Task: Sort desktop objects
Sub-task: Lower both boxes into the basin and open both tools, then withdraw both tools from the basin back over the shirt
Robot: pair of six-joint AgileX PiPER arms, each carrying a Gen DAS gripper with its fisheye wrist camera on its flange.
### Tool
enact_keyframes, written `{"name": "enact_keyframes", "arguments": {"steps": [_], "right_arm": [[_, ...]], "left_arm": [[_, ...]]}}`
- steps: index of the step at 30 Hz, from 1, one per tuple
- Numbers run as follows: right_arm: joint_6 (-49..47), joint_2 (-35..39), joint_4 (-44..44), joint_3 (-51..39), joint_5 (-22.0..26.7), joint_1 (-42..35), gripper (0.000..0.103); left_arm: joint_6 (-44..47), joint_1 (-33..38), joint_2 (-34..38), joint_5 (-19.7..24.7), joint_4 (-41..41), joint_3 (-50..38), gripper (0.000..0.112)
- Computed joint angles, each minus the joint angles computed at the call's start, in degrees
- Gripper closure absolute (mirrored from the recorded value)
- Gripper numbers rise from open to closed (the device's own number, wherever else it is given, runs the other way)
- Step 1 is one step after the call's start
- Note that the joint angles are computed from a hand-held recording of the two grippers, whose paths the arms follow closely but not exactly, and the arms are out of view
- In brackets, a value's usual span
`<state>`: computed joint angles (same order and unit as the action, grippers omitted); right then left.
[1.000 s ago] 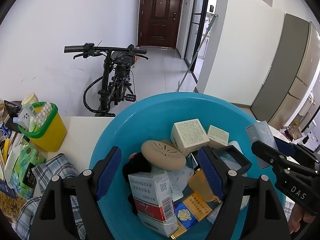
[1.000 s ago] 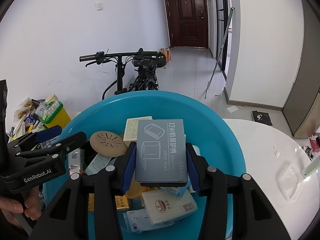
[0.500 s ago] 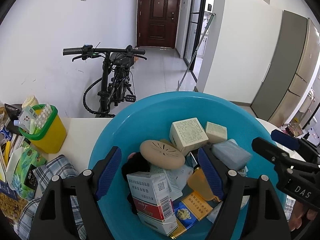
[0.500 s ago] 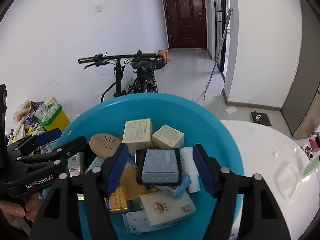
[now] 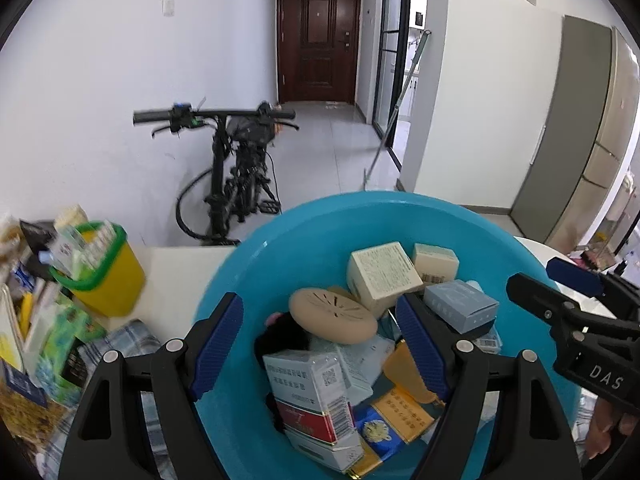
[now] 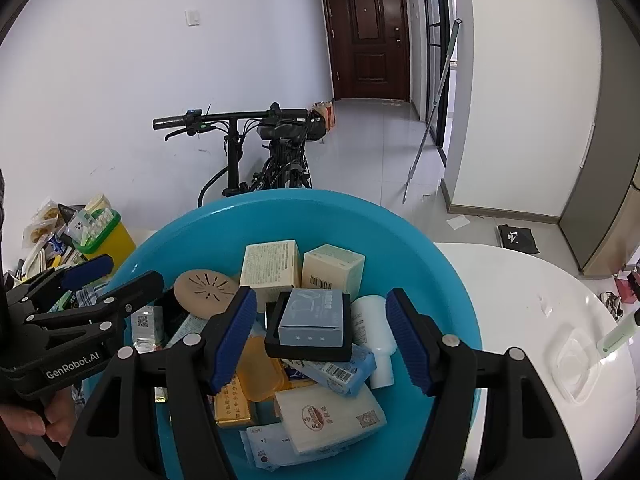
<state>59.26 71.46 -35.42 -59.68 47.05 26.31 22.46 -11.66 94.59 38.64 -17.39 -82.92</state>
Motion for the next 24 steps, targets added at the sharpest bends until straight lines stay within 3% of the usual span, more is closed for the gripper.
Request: {"name": "enact_keyframes", "arguments": {"steps": [4, 10, 14, 16, 19, 24], "right_arm": [[4.9, -1.3, -5.5, 0.5, 1.8, 2.1, 0.037], [12.3, -4.5, -14.4, 2.0, 3.4, 5.3, 0.027], [18.8, -6.5, -21.7, 3.6, 4.6, 8.2, 0.0], [22.1, -6.7, -25.8, 3.8, 7.0, 10.6, 0.0], [24.5, -7.2, -30.6, 4.2, 9.6, 13.7, 0.0], [26.6, -6.6, -34.7, 3.5, 13.2, 16.7, 0.0]], "left_arm": [[4.1, 1.2, -2.0, -1.7, -5.1, 1.8, 0.031], [11.7, 1.2, -8.0, -12.9, -11.6, 8.8, 0.023], [23.0, 2.4, -10.7, -15.9, -23.1, 11.3, 0.019], [29.4, 3.3, -11.6, -16.4, -30.0, 12.3, 0.009], [40.4, 4.1, -13.6, -18.4, -41.3, 14.8, 0.009], [43.0, 4.6, -14.8, -18.1, -44.1, 15.1, 0.009]]}}
